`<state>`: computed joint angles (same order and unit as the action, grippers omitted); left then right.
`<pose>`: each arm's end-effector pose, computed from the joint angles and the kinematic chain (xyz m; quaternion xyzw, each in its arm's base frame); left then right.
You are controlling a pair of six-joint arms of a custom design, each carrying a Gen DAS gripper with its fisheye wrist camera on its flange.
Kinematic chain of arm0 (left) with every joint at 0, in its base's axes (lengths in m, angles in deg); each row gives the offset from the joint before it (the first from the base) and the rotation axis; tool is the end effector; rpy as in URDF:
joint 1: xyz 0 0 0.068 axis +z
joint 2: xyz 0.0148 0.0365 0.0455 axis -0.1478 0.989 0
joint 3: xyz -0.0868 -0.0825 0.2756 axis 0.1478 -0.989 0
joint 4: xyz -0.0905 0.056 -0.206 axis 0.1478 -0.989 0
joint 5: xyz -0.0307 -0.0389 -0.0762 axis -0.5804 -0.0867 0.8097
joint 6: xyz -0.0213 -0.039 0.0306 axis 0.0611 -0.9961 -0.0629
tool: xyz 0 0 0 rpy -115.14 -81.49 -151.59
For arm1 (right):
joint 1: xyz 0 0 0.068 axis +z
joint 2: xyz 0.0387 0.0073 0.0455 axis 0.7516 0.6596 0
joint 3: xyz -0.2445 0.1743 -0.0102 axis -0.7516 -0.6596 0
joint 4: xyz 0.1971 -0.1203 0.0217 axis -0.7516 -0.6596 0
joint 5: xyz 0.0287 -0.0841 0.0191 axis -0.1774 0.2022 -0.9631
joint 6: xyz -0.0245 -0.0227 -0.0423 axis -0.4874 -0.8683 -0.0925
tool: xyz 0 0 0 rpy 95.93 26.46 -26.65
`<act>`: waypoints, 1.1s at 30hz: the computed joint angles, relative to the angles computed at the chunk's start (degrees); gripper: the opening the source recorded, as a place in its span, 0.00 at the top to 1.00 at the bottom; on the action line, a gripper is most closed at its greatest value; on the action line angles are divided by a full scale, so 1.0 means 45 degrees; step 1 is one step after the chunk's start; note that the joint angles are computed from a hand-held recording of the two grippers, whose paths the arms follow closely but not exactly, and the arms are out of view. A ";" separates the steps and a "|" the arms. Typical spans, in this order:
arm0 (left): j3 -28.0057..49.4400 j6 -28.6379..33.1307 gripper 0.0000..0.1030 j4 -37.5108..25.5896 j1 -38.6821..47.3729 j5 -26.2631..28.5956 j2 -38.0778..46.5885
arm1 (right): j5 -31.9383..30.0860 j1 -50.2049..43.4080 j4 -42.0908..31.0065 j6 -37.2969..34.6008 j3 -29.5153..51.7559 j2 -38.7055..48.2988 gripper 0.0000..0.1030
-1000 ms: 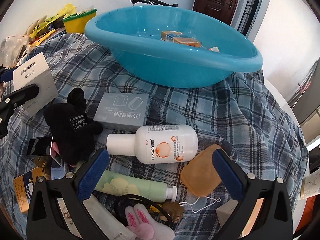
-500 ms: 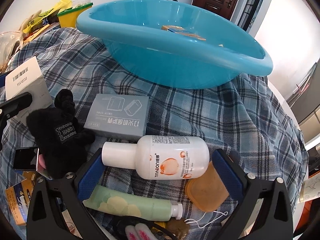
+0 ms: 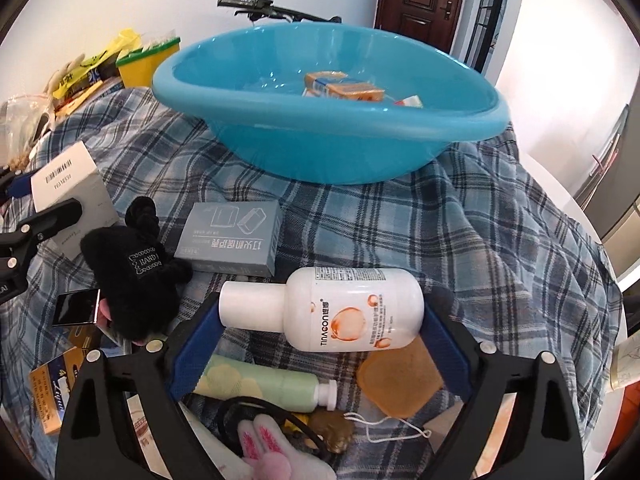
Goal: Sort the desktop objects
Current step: 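Close right tool on white lotion bottle while left tool holds the box, then lift and carry the box and bottle over the turquoise basin with both tools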
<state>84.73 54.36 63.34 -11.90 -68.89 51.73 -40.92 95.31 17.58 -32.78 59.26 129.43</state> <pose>0.2916 -0.0266 0.0640 0.2824 0.8819 -0.0480 0.3745 0.2407 0.2293 0.0482 0.0370 0.9512 -0.0391 0.3038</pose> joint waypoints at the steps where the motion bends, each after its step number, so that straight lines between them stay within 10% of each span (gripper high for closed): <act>1: -0.0074 -0.0176 0.41 0.0058 -0.0043 -0.0037 -0.0044 | 0.0136 0.0053 0.0104 0.0091 -0.0152 -0.0114 0.10; 33: -0.2862 -0.4503 0.41 0.1674 -0.2317 -0.0070 -0.4236 | 0.5312 0.2739 -0.0438 0.2255 -0.1521 -0.3778 0.10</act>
